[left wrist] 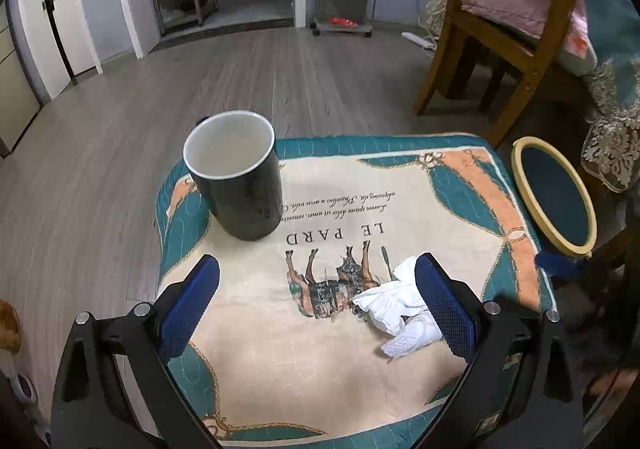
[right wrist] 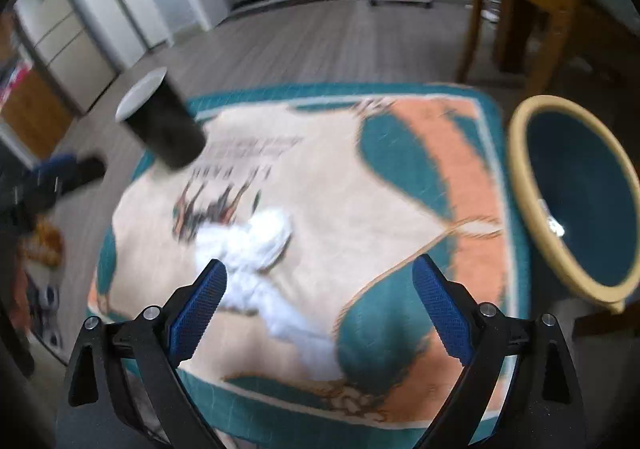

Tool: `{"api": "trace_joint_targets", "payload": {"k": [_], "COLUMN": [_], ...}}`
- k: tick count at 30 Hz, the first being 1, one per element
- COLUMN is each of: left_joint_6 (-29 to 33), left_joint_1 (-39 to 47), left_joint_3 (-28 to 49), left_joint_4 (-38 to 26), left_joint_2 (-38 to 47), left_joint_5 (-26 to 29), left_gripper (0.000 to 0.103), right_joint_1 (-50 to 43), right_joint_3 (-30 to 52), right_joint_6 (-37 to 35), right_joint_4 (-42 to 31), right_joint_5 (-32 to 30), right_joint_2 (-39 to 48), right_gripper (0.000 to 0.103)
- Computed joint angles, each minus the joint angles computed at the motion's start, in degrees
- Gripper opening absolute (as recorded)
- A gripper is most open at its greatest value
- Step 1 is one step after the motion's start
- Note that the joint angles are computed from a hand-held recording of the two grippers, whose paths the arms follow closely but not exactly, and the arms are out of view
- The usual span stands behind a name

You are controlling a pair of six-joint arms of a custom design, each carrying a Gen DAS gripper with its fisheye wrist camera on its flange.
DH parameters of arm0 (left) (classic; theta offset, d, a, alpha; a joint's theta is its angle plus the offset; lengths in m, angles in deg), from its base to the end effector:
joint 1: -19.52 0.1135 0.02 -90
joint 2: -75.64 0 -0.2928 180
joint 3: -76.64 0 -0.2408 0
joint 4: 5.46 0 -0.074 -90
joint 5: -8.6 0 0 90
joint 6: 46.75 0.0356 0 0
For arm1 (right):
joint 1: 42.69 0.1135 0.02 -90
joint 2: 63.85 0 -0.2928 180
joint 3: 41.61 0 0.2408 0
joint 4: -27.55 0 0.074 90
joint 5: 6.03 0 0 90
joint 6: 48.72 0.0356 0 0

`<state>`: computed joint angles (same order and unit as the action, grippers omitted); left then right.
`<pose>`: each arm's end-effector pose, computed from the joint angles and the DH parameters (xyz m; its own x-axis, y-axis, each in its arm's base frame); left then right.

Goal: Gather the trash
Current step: 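Grasp a white tissue with the left tool while the right tool grasps another tissue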

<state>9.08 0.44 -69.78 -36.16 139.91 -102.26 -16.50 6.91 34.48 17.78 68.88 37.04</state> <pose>0.1472 -0.0375 0.1602 -0.7675 -0.2899 -0.5718 -0.3466 0.9380 -0.0103 0.2409 0.1288 0.1145 -0.7244 -0.4837 -0.4913 -0.6255 0.7608 0.1732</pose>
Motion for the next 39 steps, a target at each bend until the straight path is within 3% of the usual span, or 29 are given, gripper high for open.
{"api": "trace_joint_targets", "payload": {"k": [4, 8, 11, 13, 14, 15, 16, 23, 28, 31, 35, 39], "left_joint_6": [-0.1, 0.3, 0.5, 0.7, 0.8, 0.9, 0.8, 0.6, 1.0, 1.7, 2.8, 3.5], "left_joint_1": [0.3, 1.1, 0.7, 0.2, 0.0, -0.1, -0.3, -2.0, -3.6, -5.2, -7.1, -10.0], "left_joint_3": [-0.4, -0.6, -0.5, -0.3, -0.2, -0.1, 0.1, 1.1, 2.2, 3.5, 6.1, 9.1], "left_joint_4": [2.6, 4.1, 5.0, 5.5, 5.6, 6.1, 6.2, 8.4, 11.2, 13.8, 16.0, 18.6], "left_joint_2": [3.7, 5.0, 6.2, 7.1, 7.7, 8.4, 8.8, 12.3, 17.3, 22.5, 30.0, 37.2], "left_joint_5": [0.8, 1.9, 1.8, 1.6, 1.4, 1.3, 1.1, 1.0, 1.8, 2.4, 3.3, 5.1], "left_gripper": [0.096, 0.096, 0.096, 0.096, 0.096, 0.096, 0.096, 0.096, 0.096, 0.096, 0.096, 0.096], "right_joint_1": [4.9, 6.0, 5.8, 5.5, 5.1, 4.0, 2.8, -3.6, -8.8, -13.2, -18.7, -19.9], "right_joint_3": [-1.8, -0.1, 1.8, 3.3, 3.5, 4.5, 5.5, 8.8, 16.1, 16.9, 19.6, 20.7], "right_joint_6": [-2.5, -3.7, -3.9, -4.6, -4.5, -4.4, -3.6, -2.3, -8.8, -12.2, -8.1, -8.3], "right_joint_4": [2.9, 1.2, -1.0, -3.2, -3.6, -4.8, -6.5, -12.2, -22.6, -22.2, -22.3, -20.3], "right_joint_5": [2.8, 3.2, 4.2, 4.1, 3.6, 2.0, 0.3, -3.5, -1.5, -2.0, -7.3, -6.8], "right_joint_2": [3.1, 6.9, 9.7, 11.2, 11.2, 11.5, 11.4, 4.1, -2.0, -4.4, -0.4, 1.3], "right_gripper": [0.091, 0.085, 0.059, 0.032, 0.027, 0.012, 0.009, 0.007, 0.007, 0.007, 0.007, 0.007]}}
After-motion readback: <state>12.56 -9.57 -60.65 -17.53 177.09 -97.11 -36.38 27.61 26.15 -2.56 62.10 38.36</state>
